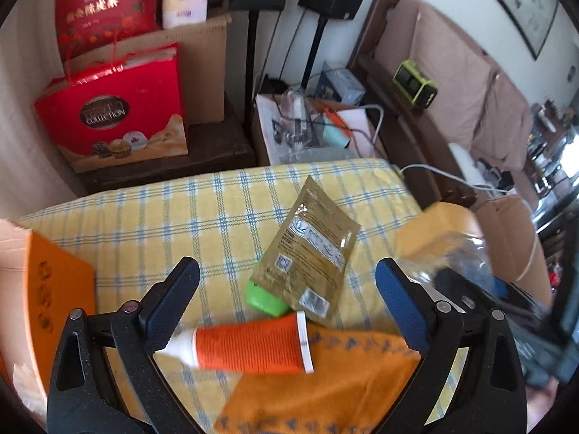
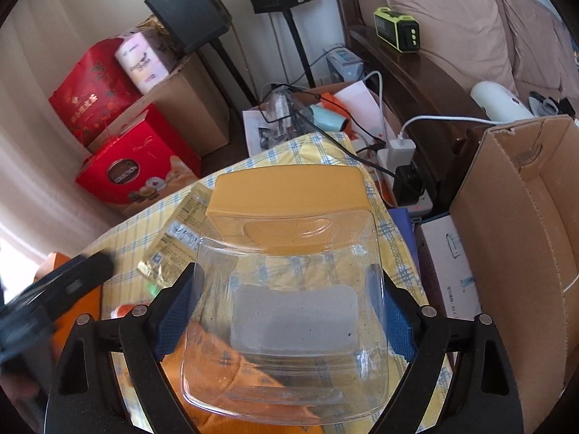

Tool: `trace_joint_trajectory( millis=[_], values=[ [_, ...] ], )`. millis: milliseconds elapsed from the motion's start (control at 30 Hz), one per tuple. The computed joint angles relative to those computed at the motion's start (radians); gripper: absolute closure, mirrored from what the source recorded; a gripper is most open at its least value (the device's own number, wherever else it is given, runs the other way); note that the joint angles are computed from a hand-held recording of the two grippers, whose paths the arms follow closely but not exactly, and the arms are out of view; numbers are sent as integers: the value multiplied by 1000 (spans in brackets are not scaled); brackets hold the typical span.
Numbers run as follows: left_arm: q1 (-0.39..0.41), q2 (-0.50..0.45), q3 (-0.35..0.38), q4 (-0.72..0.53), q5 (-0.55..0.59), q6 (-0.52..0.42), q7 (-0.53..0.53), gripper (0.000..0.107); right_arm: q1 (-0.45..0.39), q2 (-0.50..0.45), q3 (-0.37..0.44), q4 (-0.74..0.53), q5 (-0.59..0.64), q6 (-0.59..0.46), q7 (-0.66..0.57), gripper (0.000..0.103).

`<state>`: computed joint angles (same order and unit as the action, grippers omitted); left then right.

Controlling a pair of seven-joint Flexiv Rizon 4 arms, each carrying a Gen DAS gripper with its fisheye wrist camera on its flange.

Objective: Organize objects
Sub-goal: 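Lift the container with the right gripper while the left gripper reaches to the green paw-print egg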

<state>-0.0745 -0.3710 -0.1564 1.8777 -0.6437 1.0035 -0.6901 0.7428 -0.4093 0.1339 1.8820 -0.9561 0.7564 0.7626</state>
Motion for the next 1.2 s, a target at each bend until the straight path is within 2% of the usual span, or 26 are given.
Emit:
trace_joint_trajectory(
  millis=[167,233,333,500,567,700,767,833,867,900,933,1067,1200],
  values=[
    [-54,-89,47,-79,172,21,-117,10,8,14,8,10,-8,-19,-2,12],
    [-52,-110,42,-94,205,11,-138,15,9,21,10,20,-22,-11,12,12],
    [-44,-115,29,-87,222,16,-152,26,9,29,17,26,-24,-17,11,12],
    [-16,-101,-13,-58,172,30,-124,30,12,27,26,16,-9,-37,-17,12],
    [-23,-100,-9,-63,181,19,-125,44,11,24,25,15,-8,-32,-19,12],
    [-46,-101,15,-72,228,16,-150,59,11,10,25,4,15,-36,-39,12],
    [-53,-103,22,-75,248,22,-162,77,7,0,23,-1,29,-25,-52,12],
    [-52,-100,19,-70,254,35,-162,80,5,-10,19,-4,39,-13,-63,12],
    [-50,-98,16,-65,254,42,-158,86,3,-15,17,-6,46,-7,-69,12],
    [-54,-96,19,-63,262,51,-162,91,0,-22,14,-11,54,0,-78,12],
    [-61,-94,27,-60,277,66,-171,104,0,-25,11,-12,59,6,-83,12],
    [-26,-76,-14,-46,219,17,-121,107,-5,-43,-4,-24,71,29,-101,12],
    [-29,-62,-19,-33,182,2,-97,107,-12,-67,-10,-51,116,27,-150,12]
  ],
)
